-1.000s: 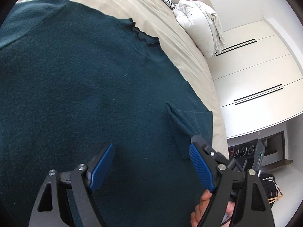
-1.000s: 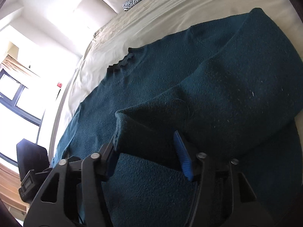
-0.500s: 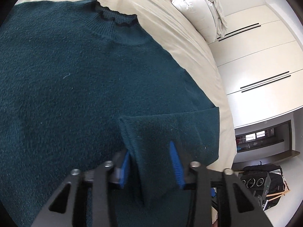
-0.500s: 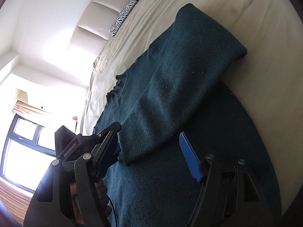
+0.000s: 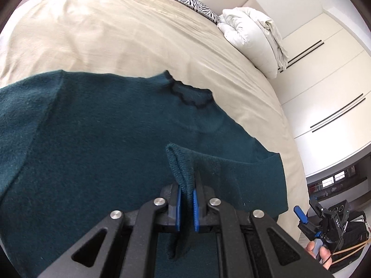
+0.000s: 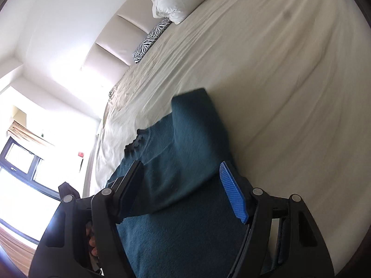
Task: Fold small clothes
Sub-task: 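Lay the sleeve across the sweater body with the right tool while the left tool grasps the sleeve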
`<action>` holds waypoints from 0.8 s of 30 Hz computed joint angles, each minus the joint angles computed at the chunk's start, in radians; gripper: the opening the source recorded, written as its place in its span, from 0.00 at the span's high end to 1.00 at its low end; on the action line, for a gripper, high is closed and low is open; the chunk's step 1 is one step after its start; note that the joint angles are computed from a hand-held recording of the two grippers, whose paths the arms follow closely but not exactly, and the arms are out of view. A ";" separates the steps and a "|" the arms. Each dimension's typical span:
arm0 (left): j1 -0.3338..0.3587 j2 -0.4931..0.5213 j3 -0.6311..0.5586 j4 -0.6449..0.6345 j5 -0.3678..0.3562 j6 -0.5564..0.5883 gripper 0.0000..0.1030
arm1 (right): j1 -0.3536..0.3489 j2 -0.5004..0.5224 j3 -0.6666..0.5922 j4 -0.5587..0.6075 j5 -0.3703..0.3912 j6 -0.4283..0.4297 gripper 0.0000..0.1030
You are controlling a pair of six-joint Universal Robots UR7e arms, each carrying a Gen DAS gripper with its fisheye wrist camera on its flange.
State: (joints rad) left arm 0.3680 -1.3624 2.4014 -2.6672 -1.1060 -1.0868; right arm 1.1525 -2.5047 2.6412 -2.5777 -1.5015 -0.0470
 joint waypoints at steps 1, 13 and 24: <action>0.011 -0.010 -0.008 0.017 0.006 0.000 0.92 | 0.010 0.046 -0.028 -0.008 -0.038 0.001 0.36; 0.027 -0.033 0.027 -0.056 0.088 0.076 0.92 | 0.067 0.514 -0.218 -0.158 -0.160 0.035 0.58; 0.011 -0.052 0.105 -0.098 0.120 0.011 0.92 | 0.096 0.789 -0.308 -0.315 -0.157 0.095 0.68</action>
State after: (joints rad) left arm 0.3795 -1.4149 2.5068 -2.7654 -0.9860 -1.0760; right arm 1.2480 -1.7154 2.3328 -2.8924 -1.6582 0.0478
